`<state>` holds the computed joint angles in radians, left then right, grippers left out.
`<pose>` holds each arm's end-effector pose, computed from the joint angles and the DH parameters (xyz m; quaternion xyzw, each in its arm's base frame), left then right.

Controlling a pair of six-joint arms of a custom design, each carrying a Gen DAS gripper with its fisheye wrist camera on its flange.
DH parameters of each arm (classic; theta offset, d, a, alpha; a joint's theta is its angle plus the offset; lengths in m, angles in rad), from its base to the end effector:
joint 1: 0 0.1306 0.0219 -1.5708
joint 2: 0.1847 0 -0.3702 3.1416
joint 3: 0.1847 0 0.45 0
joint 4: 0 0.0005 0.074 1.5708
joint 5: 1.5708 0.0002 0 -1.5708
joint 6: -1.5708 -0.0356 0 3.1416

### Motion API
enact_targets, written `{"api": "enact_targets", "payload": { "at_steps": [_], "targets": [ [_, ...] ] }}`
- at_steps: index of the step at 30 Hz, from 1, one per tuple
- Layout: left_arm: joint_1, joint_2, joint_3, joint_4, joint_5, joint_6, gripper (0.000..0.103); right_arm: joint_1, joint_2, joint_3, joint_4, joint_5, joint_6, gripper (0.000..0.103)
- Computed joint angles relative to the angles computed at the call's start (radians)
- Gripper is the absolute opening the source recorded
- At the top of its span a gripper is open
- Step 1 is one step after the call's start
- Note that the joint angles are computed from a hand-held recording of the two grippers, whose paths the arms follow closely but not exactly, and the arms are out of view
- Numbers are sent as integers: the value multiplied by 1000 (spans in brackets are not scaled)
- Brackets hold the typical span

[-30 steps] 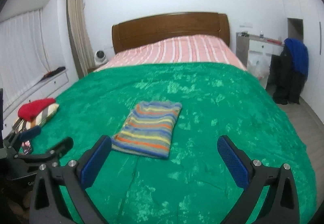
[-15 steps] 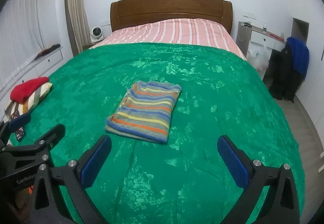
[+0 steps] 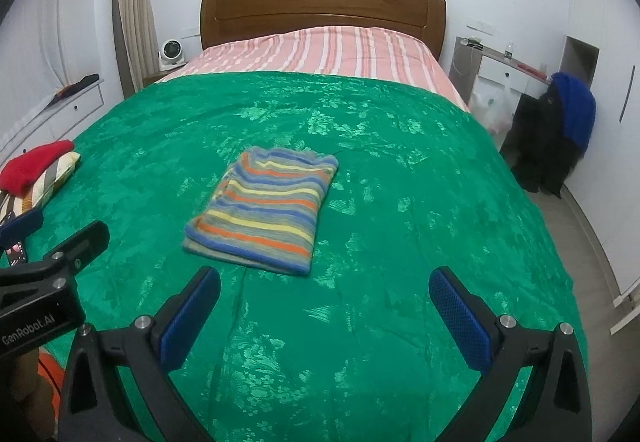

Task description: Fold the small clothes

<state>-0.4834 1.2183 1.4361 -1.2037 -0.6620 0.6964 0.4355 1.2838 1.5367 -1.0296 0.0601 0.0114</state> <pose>0.4134 -0.1928 0.5076 -0.1894 0.8905 0.1069 0.3997 0.4524 0.2076 0.5345 -0.1929 0.9015 0.0543 0.3837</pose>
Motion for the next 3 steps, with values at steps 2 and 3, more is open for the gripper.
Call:
{"api": "enact_targets", "payload": {
  "at_steps": [2,3],
  "targets": [
    [-8,6,4,1,-9,-20,102,-1,0,-1,0,-2,-2,103],
    [-12,9,6,-1,-18,-22,102,-3,-1,-1,2,-6,-4,103]
  ]
}}
